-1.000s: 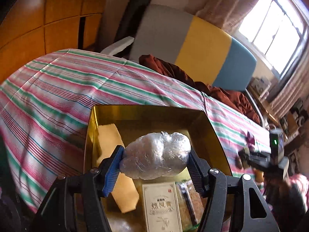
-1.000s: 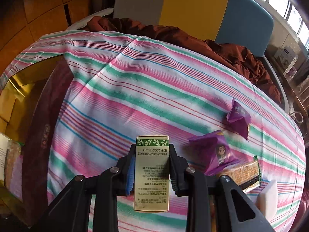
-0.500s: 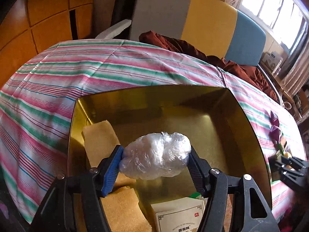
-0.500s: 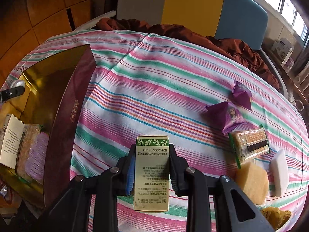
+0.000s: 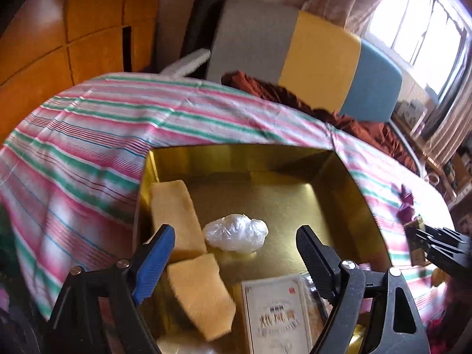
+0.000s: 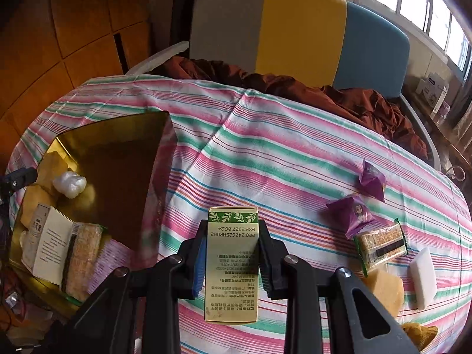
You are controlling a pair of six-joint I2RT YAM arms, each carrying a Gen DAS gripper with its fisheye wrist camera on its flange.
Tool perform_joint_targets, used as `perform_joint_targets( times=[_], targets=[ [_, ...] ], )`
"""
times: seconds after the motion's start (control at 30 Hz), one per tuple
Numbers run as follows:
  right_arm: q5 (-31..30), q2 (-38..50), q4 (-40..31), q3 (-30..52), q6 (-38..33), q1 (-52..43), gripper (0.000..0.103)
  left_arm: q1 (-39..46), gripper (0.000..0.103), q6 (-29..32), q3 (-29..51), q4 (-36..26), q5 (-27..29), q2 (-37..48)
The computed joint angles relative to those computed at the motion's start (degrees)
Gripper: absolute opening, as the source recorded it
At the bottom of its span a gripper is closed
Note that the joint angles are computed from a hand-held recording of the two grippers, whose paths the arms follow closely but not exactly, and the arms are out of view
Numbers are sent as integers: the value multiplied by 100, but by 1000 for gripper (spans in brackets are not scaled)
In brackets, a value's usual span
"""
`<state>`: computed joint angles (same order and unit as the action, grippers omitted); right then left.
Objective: Organize objects
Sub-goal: 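Release bundle in gold box with left gripper while right gripper drops medicine box there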
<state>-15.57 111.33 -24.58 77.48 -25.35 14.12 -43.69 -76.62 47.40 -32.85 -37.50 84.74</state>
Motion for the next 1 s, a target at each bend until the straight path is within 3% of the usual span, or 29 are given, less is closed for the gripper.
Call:
perform_joint_targets(
  times=[0.2,0.4,0.67,0.83,1.0],
  targets=[
    [-257,-235,-129,70,226,582,29,-994,92,-1330,570,-1576,-899,128],
    [-246,73,-297,391,489,1324,29,-1633,97,-2358,842,-2574,-1180,233],
    [-18,954,-503,1124,852,1955,29,-2041,97,-3109,699,-2762,-1034,270],
    [243,1307,-490,1316,964,2199,29,-2143,97,-3316,637,-2809,-975,275],
    [125,1550,-574,1491,1075,2221,30,-2174,97,-3462,533,-2816,-917,242]
  ],
)
